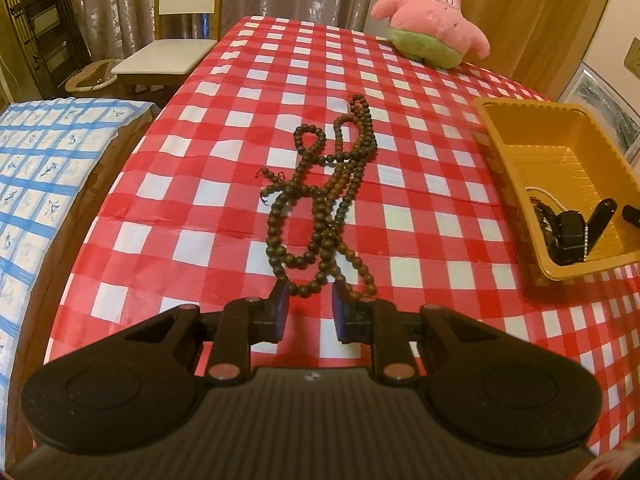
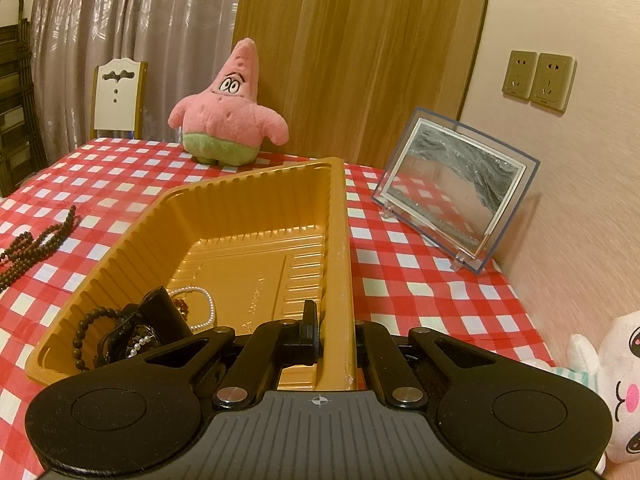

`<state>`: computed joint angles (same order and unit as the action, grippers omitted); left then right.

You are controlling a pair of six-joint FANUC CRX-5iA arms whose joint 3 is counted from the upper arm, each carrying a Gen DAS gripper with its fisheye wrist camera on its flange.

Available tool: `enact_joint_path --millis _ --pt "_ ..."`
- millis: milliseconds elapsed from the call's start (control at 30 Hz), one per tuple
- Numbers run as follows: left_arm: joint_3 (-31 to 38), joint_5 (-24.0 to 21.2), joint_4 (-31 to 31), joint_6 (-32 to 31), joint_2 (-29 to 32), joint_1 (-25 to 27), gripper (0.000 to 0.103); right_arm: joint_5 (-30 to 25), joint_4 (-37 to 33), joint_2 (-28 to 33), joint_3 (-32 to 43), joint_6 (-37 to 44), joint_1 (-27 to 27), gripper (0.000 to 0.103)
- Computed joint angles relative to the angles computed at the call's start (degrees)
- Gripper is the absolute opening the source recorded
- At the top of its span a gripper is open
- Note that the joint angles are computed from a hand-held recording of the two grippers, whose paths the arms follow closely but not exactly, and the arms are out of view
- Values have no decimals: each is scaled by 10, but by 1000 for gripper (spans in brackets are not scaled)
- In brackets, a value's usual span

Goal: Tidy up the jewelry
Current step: 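Move the left tool back to the dark wooden bead strands, then grasp the long dark wooden bead strand with the left tool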

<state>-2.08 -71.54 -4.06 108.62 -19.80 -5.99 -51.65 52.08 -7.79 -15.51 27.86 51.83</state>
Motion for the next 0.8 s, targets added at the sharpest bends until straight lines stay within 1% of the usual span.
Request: enact_joint_path --millis 233,400,633,800 --pt "4 4 -10 -10 9 3 20 0 -1 1 1 1 0 3" --pt "12 15 -27 -22 23 3 20 0 -1 0 0 1 0 3" --pt "24 34 -40 -48 53 10 20 0 -1 1 1 1 0 3" --pt "35 38 -50 -64 76 11 20 2 -1 0 -2 -1 -1 3"
